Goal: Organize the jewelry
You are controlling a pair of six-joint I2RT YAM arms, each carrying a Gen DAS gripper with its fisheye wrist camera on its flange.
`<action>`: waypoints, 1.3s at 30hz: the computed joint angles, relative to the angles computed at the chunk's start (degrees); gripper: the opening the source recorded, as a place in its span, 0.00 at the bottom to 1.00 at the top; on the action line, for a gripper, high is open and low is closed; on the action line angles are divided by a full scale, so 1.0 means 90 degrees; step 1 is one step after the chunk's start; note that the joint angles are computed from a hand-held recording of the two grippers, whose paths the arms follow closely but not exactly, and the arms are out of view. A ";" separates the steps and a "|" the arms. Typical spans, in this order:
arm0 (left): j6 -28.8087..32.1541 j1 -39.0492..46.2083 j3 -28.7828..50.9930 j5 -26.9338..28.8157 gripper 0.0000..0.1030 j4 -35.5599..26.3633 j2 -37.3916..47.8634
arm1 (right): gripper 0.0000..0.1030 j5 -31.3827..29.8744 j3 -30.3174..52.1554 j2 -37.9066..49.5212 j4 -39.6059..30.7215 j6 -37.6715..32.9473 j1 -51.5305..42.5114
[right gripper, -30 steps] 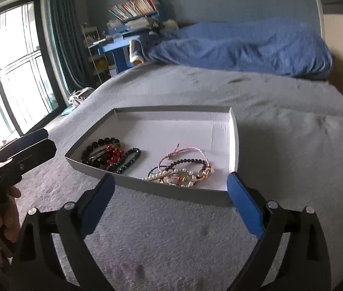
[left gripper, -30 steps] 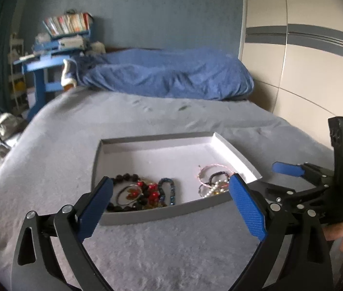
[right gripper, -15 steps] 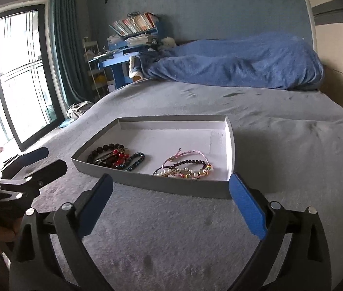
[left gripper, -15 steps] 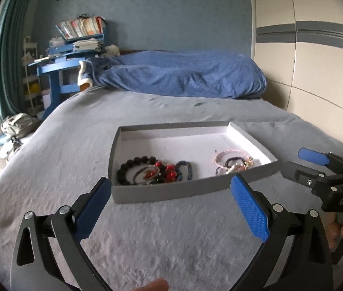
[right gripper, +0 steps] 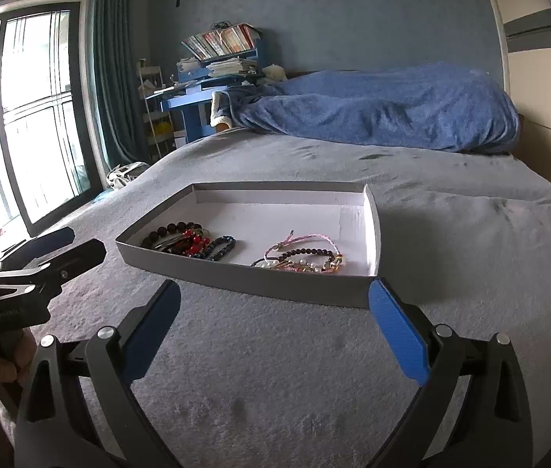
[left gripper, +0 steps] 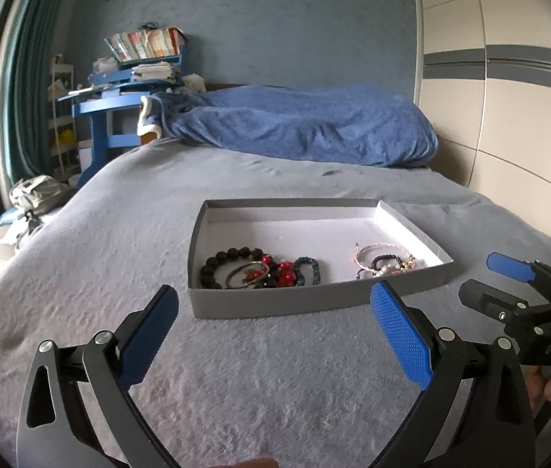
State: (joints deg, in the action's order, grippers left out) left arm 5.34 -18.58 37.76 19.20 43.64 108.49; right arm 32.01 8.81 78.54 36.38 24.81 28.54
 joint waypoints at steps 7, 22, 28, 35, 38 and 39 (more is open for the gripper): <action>0.0067 -0.0054 0.0063 -0.0030 0.95 -0.0137 0.0003 | 0.93 0.0003 0.0047 0.0062 -0.0058 0.0007 0.0039; 0.0194 -0.0104 0.0074 -0.0014 0.95 -0.0164 0.0028 | 0.95 -0.0063 0.0069 0.0077 -0.0078 0.0054 -0.0025; 0.0201 -0.0117 0.0070 -0.0022 0.95 -0.0156 0.0032 | 0.95 -0.0105 0.0064 0.0077 -0.0072 0.0074 -0.0066; 0.0190 -0.0123 0.0079 -0.0026 0.95 -0.0172 0.0028 | 0.95 -0.0119 0.0063 0.0087 -0.0055 0.0067 -0.0081; 0.0183 -0.0115 0.0079 -0.0013 0.95 -0.0183 0.0026 | 0.95 -0.0111 0.0064 0.0069 -0.0081 0.0078 -0.0078; 0.0180 -0.0116 0.0081 -0.0006 0.95 -0.0167 0.0048 | 0.95 -0.0108 0.0068 0.0067 -0.0087 0.0081 -0.0073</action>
